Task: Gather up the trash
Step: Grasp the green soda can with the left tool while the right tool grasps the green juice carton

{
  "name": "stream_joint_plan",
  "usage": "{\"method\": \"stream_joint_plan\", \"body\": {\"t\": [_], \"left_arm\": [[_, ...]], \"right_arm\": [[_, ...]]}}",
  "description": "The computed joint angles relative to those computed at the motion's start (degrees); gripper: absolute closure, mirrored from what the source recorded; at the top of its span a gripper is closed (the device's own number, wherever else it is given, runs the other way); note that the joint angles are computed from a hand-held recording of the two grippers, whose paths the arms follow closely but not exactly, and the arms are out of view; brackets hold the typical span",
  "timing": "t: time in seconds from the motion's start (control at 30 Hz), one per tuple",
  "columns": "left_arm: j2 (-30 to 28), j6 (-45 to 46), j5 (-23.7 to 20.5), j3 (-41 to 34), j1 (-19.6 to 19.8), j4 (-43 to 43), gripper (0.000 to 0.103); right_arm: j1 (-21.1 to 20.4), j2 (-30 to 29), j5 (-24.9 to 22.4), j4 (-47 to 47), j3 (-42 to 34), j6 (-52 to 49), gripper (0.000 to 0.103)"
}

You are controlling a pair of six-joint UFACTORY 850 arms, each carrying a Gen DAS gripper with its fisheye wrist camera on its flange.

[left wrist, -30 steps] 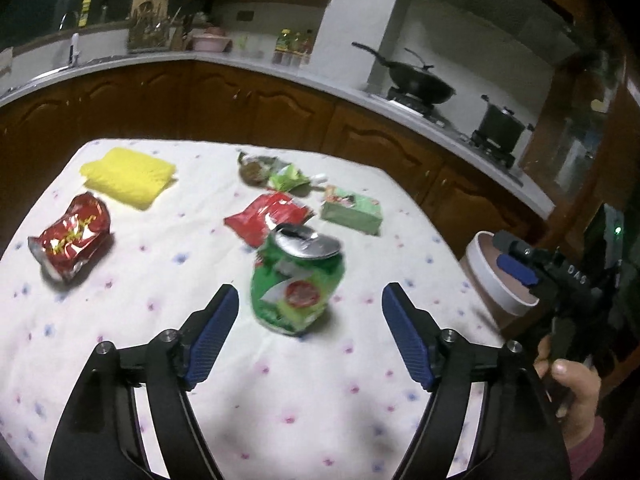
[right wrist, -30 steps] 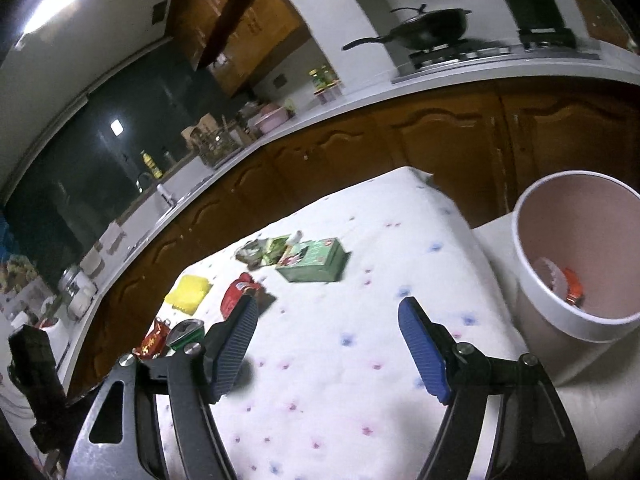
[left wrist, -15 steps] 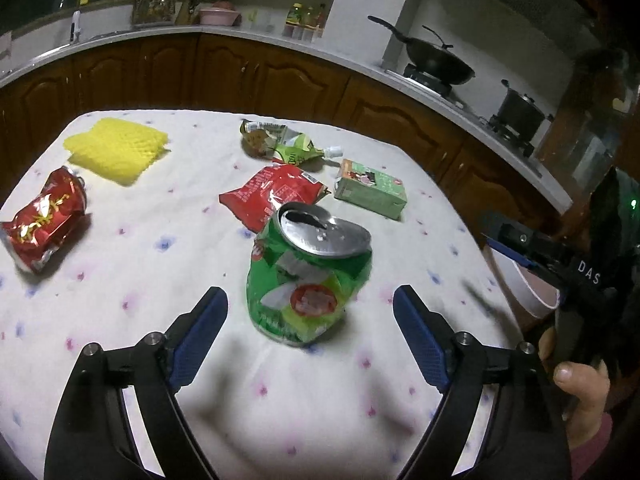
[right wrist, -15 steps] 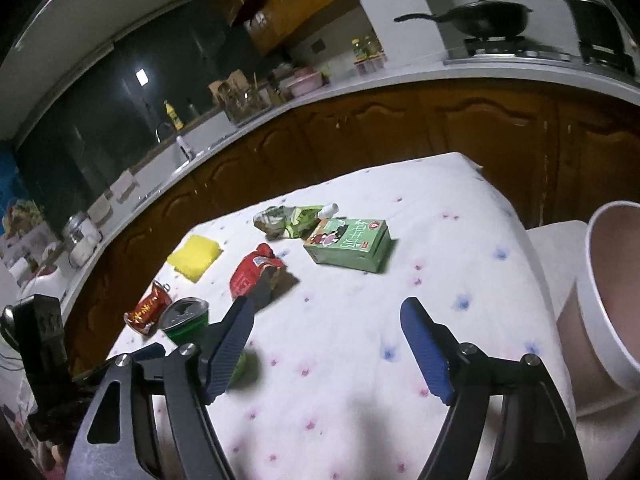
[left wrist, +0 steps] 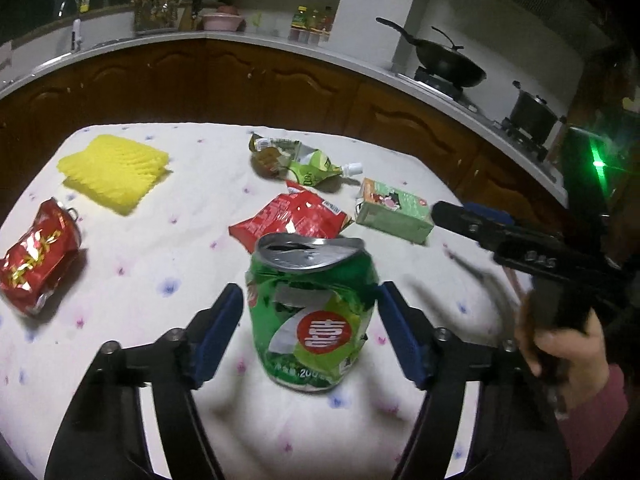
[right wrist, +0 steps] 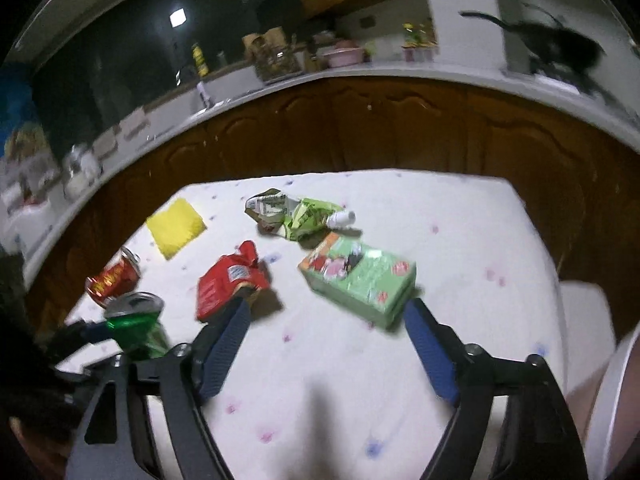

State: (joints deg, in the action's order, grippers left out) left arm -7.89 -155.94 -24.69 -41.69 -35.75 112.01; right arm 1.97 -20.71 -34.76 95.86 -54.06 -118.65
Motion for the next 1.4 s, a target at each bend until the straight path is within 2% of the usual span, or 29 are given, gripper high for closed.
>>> {"method": "stream_joint_plan", "body": {"t": [0.07,0.13,0.23,0.3,0.33,0.43,0.57,0.67,0.83,0.87,0.93,0.97,1.0,1.07,1.13,1.23,1.27,1.37,1.4], "left_arm": [[0.03,-2.02,1.18,-0.07,1.04,2.73,0.042],[-0.01,-4.13,2.56,-0.18,2.16,5.02,0.043],[-0.33,-8.74,4.71,-0.27,3.83,9.91,0.043],[-0.94,-8.31,5.79,-0.78,4.37,9.96,0.043],[-1.18,-8.24,6.16,-0.99,4.5,10.08,0.043],[-1.7,-8.39,6.27,-1.31,4.44,10.57,0.043],[-1.99,-8.53,5.84,-1.43,4.22,10.41,0.044],[-1.6,-7.11,5.07,-1.19,3.82,8.83,0.047],[0.09,-7.03,3.67,-0.32,2.99,8.47,0.052],[0.49,-6.04,3.13,-0.19,2.49,7.66,0.054],[0.96,-5.89,2.77,0.06,2.02,7.9,0.059],[1.33,-5.98,2.94,0.27,1.78,8.19,0.083],[1.54,-7.59,3.96,0.38,1.97,9.93,0.094],[1.48,-8.37,5.02,0.27,1.95,10.64,0.094],[0.47,-3.8,5.37,-0.39,1.55,5.83,0.094],[0.66,-10.66,6.82,0.47,1.75,11.44,0.088],[0.9,-10.74,6.33,0.7,1.31,11.43,0.08],[1.27,-6.19,4.01,0.52,-0.19,6.92,0.043],[1.06,-6.5,3.95,0.13,-0.28,7.38,0.039]], "right_arm": [[1.28,-1.63,2.11,-0.2,-2.17,-2.93,0.011],[2.52,-3.32,4.77,-2.71,-4.37,-2.63,0.011],[3.72,-6.62,7.39,-9.82,-8.38,2.21,0.011],[3.95,-8.57,8.35,-13.16,-10.57,5.44,0.012],[3.89,-9.43,8.17,-15.0,-11.56,7.57,0.014],[3.18,-10.54,6.21,-19.32,-12.76,13.02,0.033],[1.4,-8.63,4.09,-15.69,-9.63,11.17,0.035],[-0.17,-6.95,2.24,-14.87,-7.21,13.75,0.038],[-4.19,-3.09,-4.21,-11.85,-1.94,16.58,0.043],[-4.88,-2.15,-5.29,-10.98,-0.69,16.45,0.043],[-5.4,-0.01,-4.55,-8.88,1.85,14.87,0.044],[-5.8,1.1,-4.58,-7.87,3.19,13.77,0.044],[-6.25,1.63,-5.15,-7.66,3.83,13.72,0.044],[-7.34,2.77,-6.57,-7.7,5.36,14.43,0.044],[-7.73,3.63,-6.23,-7.28,6.53,14.34,0.044],[-8.37,4.1,-7.38,-7.79,7.75,14.87,0.044],[-8.58,4.64,-7.32,-7.14,8.45,14.16,0.044],[-9.92,6.74,-7.84,-4.31,10.72,11.75,0.044],[-10.49,7.2,-8.23,-3.8,11.21,11.39,0.044]]}}
